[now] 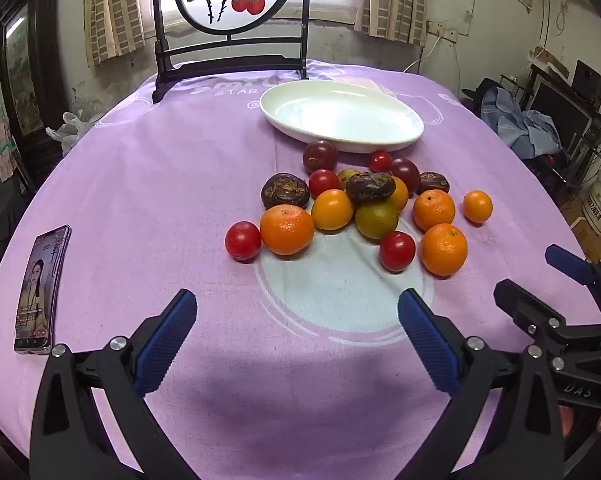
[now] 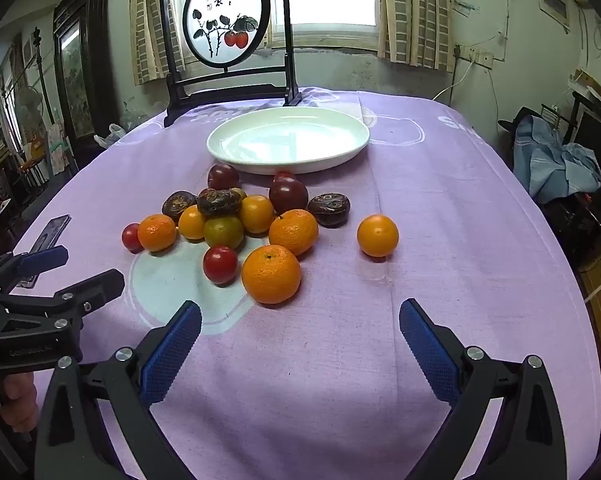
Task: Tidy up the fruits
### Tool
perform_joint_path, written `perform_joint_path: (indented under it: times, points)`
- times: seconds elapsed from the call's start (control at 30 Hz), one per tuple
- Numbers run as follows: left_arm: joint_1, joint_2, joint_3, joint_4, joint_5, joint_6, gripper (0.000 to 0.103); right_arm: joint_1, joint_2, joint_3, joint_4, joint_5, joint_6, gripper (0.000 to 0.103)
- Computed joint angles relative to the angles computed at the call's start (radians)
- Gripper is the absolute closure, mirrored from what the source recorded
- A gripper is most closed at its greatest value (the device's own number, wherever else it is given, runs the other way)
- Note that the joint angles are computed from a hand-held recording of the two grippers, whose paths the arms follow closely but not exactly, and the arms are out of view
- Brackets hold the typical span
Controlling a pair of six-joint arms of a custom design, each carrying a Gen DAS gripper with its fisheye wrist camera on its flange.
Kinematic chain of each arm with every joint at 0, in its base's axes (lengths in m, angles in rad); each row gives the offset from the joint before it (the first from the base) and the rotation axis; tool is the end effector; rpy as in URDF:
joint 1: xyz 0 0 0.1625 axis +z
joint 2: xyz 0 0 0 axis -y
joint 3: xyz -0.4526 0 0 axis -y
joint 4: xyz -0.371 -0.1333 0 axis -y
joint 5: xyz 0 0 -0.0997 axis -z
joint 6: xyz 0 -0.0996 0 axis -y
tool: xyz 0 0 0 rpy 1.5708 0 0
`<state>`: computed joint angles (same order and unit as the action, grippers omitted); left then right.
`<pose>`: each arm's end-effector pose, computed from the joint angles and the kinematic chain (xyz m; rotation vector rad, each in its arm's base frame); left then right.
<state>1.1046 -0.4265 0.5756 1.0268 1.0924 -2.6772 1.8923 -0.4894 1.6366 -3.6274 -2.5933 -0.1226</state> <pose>-0.1640 -0.7245 0.1747 1.0605 2.3970 -0.5243 0.2525 -0.6054 0.0838 -0.0938 -2.0538 1.0749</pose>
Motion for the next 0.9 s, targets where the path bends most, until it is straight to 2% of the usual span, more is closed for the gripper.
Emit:
perform_joint_path:
  times: [0.9]
  points:
    - [0.0, 0.013, -0.009, 0.007, -0.014, -0.004, 0.004, -0.003, 0.003, -0.009, 0.031, -0.003, 0.028, 0.004]
